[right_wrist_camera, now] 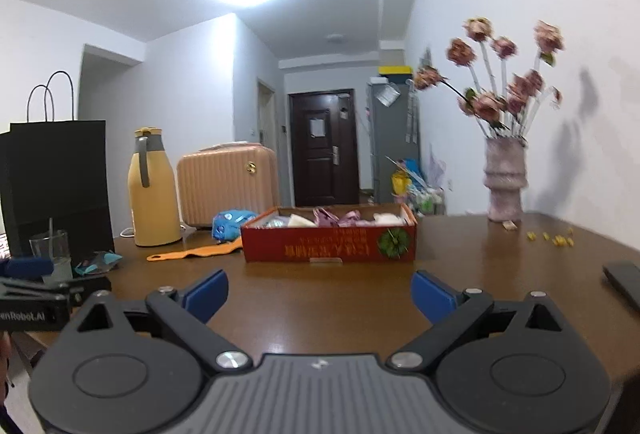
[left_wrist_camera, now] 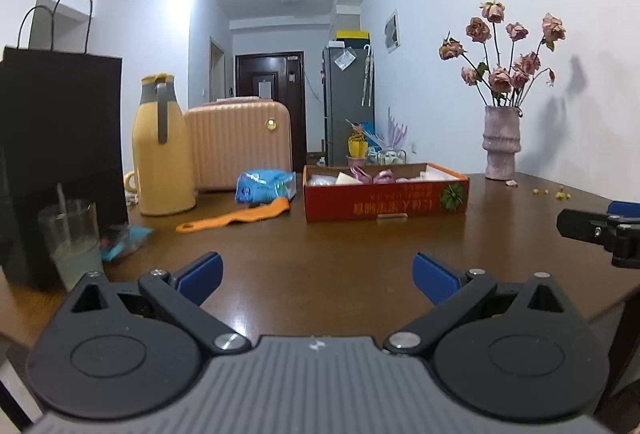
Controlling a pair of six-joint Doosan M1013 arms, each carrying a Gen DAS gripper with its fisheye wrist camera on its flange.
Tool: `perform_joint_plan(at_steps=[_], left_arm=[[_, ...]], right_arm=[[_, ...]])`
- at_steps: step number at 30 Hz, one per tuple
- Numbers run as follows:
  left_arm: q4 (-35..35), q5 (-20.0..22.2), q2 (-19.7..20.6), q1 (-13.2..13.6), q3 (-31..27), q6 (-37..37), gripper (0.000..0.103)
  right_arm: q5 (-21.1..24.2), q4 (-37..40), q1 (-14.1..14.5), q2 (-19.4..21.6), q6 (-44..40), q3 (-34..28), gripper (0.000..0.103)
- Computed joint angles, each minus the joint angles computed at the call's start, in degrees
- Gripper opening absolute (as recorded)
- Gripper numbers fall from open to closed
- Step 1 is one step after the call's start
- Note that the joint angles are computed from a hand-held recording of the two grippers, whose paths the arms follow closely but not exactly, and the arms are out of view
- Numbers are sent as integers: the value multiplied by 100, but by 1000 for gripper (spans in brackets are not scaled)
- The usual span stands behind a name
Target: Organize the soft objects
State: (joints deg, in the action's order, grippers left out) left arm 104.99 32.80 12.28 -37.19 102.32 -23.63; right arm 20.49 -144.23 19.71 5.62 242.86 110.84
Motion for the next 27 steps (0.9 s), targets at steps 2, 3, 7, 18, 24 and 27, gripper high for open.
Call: perform_joint_plan(at_steps=[2,3,7,18,24,27], left_arm=[[18,19,-69,-32,90,-43,103],[105,76,-83,-49,114,-97,103],[264,213,-98,-69,112,-294,103],[203,206,-128,-46,135,-275,103],[177,187,-141,-50,146,-270,103],[176,190,-140,-51,145,-265,103]], right_arm=[[80,4,79,-82,63,126,98],[87,0,100,-112,70,162,98],[174,89,187,-166,-316,217,98],[304,201,267,-162,-574,220,103],[380,92,283,-157,-533,235,103],[378,135,280,-149,-542,227,103]])
